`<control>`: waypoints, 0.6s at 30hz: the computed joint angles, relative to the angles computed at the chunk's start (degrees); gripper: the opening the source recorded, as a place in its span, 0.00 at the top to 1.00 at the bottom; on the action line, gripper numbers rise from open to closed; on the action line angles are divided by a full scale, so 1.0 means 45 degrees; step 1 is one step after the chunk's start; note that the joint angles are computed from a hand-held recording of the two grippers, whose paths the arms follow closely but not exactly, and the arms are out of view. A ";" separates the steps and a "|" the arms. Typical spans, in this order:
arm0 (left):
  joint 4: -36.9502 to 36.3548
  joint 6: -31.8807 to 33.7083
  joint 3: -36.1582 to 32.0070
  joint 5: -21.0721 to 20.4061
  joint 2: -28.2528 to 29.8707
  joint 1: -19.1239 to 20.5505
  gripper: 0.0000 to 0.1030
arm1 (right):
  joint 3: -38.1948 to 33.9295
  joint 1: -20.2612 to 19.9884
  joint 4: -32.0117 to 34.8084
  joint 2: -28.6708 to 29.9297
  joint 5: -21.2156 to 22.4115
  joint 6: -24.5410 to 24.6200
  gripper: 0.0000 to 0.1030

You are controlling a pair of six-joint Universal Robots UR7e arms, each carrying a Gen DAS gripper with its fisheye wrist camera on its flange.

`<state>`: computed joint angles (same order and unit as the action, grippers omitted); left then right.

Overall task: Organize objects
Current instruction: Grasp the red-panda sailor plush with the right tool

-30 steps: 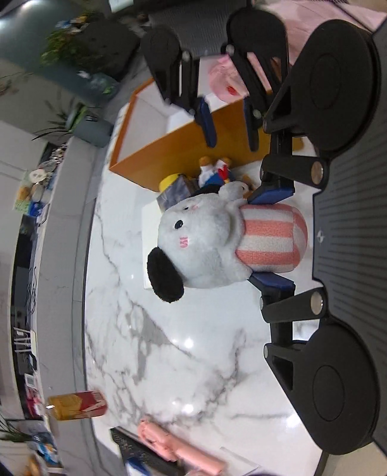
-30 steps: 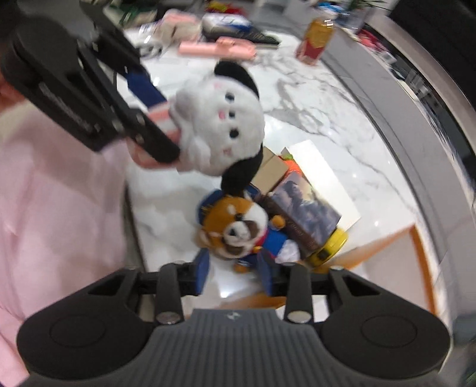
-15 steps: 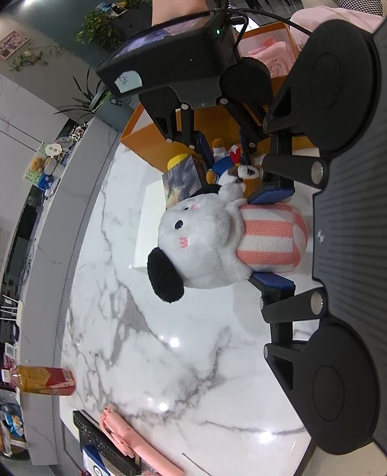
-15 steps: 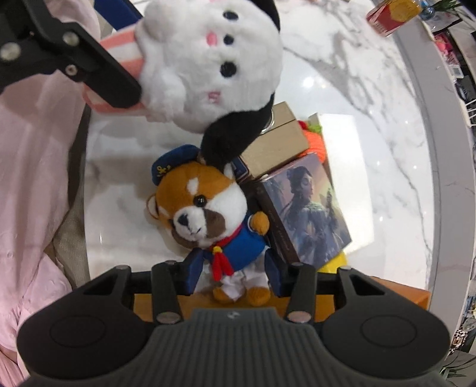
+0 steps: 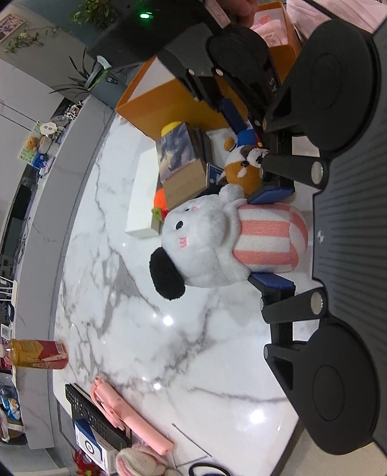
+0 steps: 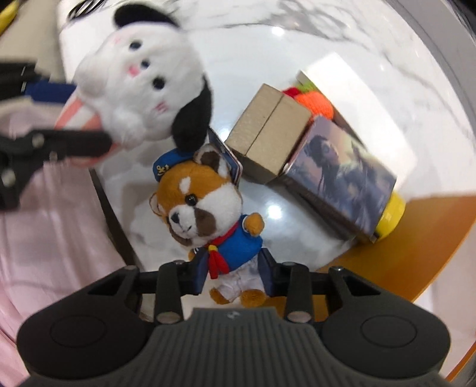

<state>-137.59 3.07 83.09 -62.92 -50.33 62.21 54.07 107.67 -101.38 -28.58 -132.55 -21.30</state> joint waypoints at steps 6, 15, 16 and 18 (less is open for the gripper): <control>0.0031 0.0100 0.0148 0.0028 -0.0139 -0.0011 0.45 | -0.0085 0.0012 0.0451 -0.0185 0.0810 0.1503 0.57; -0.0008 0.0102 0.0142 0.0057 -0.0099 0.0012 0.45 | 0.1456 0.0136 -0.2160 -0.0680 0.0607 -0.4846 0.43; -0.0026 0.0101 0.0155 0.0044 -0.0101 0.0021 0.45 | 0.1405 0.0084 -0.2048 -0.0650 0.0809 -0.5012 0.43; -0.0039 0.0115 0.0152 0.0019 -0.0086 0.0042 0.45 | 0.1403 0.0013 -0.1920 -0.0563 0.0864 -0.5195 0.45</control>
